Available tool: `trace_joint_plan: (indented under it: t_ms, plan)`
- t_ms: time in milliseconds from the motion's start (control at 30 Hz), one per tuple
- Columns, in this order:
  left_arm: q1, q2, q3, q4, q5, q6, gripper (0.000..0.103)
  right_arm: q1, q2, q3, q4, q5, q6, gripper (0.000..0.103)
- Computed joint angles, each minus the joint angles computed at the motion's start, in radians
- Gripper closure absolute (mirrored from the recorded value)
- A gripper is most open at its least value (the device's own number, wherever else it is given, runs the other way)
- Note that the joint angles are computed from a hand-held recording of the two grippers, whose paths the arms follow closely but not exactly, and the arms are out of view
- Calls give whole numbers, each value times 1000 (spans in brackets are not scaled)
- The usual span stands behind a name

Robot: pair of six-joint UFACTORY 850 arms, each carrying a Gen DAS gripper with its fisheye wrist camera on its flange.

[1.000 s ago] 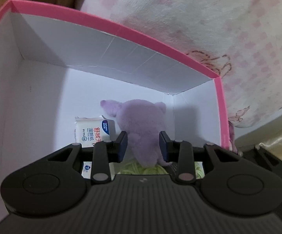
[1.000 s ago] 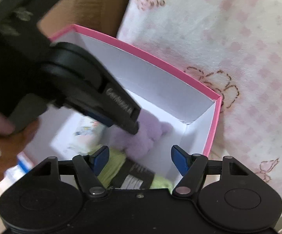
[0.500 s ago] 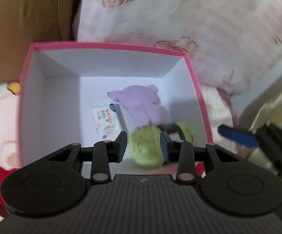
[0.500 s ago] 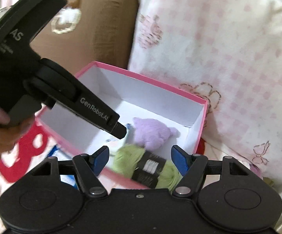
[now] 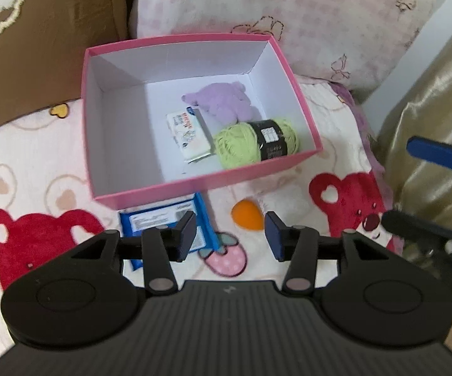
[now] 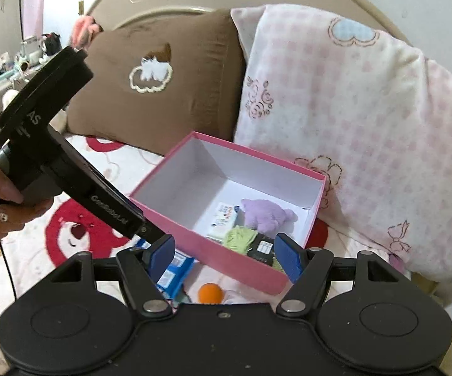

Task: Organize objects
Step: 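Move both tools toward the blue wet-wipe pack beside the box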

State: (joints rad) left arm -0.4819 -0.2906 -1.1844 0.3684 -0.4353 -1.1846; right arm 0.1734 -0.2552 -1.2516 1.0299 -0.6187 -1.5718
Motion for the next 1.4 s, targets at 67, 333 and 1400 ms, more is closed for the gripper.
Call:
trace_joint_plan:
  t_ms: [67, 333, 1400]
  plan:
    - [-14, 28, 26, 47, -13, -58, 53, -2, 12, 11, -19, -12, 16, 29]
    - [-80, 135, 119, 195, -59, -214, 48, -10, 54, 47, -107, -104, 79, 27]
    - [-48, 63, 370, 855, 167, -990, 44, 104, -179, 214, 438, 41, -514, 24]
